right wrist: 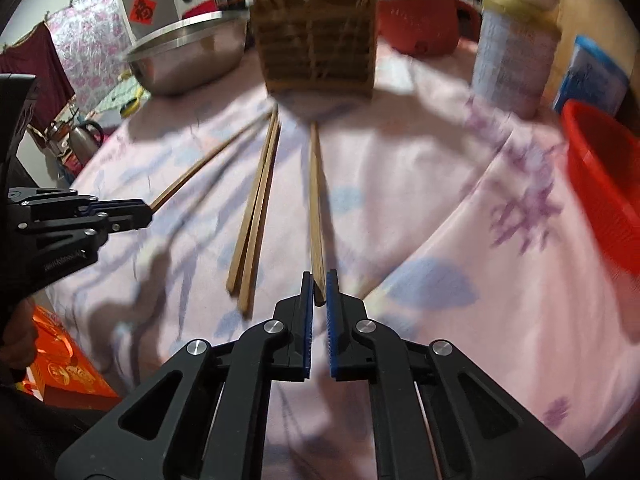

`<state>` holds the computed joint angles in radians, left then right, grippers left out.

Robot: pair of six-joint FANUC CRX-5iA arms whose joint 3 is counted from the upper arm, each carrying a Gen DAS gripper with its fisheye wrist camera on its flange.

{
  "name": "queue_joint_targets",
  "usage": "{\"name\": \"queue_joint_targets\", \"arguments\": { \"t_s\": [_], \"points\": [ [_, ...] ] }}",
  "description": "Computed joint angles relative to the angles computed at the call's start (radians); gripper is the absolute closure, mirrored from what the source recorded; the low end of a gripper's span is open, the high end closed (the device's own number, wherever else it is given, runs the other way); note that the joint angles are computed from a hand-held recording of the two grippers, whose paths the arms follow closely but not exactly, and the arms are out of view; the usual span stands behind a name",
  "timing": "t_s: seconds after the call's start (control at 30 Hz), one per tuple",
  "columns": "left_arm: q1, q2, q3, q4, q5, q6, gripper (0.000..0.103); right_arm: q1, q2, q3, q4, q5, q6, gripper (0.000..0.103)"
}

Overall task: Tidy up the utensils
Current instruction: 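Close the right tool on one chopstick while the left tool grasps another, then lift both held chopsticks and lower them into the wooden holder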

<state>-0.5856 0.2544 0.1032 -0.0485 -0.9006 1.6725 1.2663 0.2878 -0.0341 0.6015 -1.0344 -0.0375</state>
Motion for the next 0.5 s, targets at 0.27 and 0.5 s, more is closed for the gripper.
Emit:
{"name": "queue_joint_targets", "arguments": {
  "t_s": [0.27,0.5],
  "points": [
    [-0.043,-0.022,0.182,-0.177,-0.047,0.192,0.097,-0.075,-0.102,-0.065,0.235,0.054,0.01,0.096],
    [-0.075,0.029,0.349,-0.254,-0.13,0.296,0.097,-0.164,-0.146,-0.064,0.273,0.185,0.117,0.097]
  ]
}}
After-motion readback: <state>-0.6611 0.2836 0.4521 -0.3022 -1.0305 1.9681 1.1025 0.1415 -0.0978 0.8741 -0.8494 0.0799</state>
